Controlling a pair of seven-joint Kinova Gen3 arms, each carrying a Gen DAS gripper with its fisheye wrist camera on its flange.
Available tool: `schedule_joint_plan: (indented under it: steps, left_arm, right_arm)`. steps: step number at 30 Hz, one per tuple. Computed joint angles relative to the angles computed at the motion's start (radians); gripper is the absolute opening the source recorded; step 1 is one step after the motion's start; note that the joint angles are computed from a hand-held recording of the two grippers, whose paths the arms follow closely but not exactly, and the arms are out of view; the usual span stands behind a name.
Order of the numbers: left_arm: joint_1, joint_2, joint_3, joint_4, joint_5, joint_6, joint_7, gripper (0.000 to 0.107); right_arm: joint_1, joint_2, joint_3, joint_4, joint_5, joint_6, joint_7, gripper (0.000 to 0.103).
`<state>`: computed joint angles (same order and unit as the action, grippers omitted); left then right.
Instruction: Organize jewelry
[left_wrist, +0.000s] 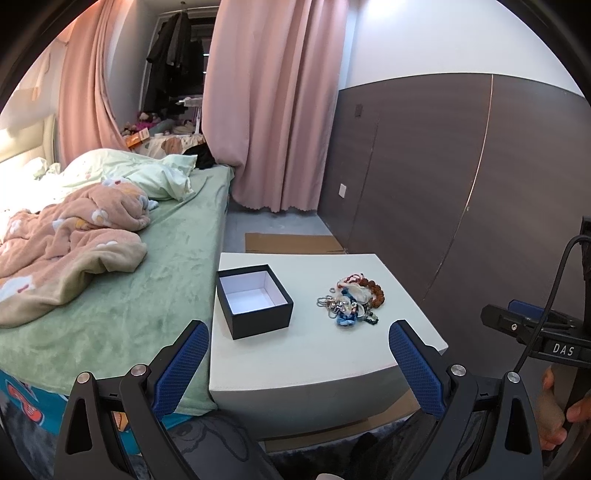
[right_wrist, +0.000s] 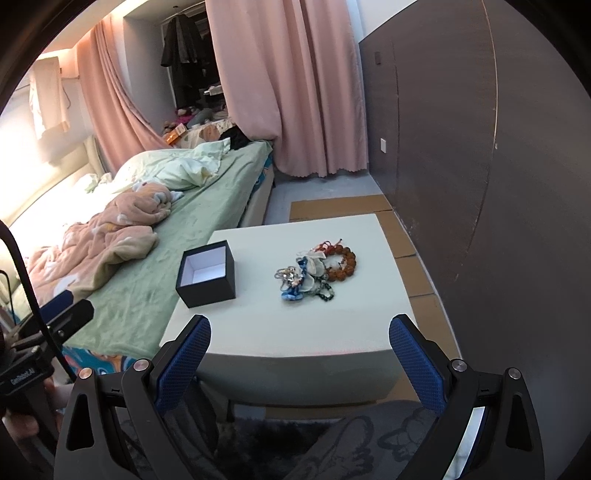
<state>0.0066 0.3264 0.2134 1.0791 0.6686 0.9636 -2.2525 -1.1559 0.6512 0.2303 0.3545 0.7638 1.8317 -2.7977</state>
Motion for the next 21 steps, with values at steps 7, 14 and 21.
schedule_joint_plan:
  steps: [7,14,21]
  left_arm:
    - [-0.005,0.005,0.0,0.004,0.002,-0.007,-0.01,0.098]
    - [0.026,0.04,-0.006,-0.052,-0.054,0.009,0.039,0.098]
    - [0.089,0.108,-0.01,-0.173,-0.156,0.056,0.138,0.098]
  right_arm:
    - [-0.005,-0.024,-0.001,0.054,0.007,-0.046,-0.041,0.098]
    - [0.02,-0.066,-0.044,0.139,0.012,-0.09,-0.091,0.098]
    - [0.086,-0.12,-0.081,0.232,-0.015,-0.161,-0.134,0.098]
